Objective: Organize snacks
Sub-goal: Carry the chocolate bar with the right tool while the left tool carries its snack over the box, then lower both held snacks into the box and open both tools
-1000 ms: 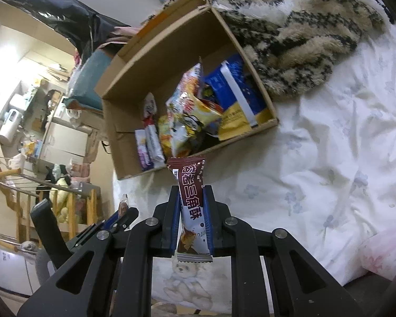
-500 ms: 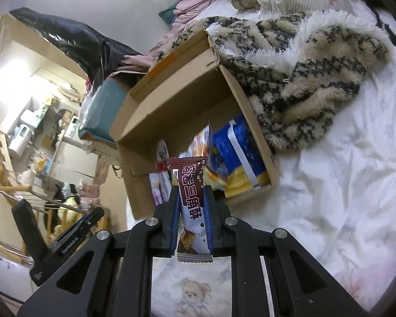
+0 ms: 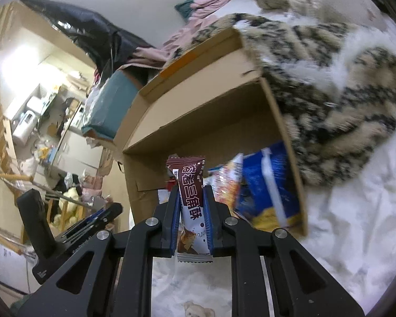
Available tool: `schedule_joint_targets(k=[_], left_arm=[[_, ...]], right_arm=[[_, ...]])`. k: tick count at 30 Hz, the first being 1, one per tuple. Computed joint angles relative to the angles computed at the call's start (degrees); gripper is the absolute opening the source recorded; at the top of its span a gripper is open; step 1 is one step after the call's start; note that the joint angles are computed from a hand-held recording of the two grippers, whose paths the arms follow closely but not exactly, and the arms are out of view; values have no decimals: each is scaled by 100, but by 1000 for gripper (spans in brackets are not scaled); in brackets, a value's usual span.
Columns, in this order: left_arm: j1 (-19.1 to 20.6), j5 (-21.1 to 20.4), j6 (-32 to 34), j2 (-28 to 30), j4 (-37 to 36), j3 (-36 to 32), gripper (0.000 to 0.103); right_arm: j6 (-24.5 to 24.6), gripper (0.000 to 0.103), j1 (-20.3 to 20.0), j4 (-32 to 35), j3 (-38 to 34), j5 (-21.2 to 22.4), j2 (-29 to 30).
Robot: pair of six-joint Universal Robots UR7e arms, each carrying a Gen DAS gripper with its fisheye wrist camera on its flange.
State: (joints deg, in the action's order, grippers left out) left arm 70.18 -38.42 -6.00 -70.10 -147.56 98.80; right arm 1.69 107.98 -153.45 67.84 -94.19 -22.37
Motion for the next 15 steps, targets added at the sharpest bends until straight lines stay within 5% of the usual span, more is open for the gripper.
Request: schedule_joint_targets(k=[6,15], left_arm=[[160,-90,223,213,-231,-21,15],[139,22,614,369,-662,47,17]], right_arm=[[-217,18,27,427,-747,358,564],[-380,19,107,980,-1333,151,1037]])
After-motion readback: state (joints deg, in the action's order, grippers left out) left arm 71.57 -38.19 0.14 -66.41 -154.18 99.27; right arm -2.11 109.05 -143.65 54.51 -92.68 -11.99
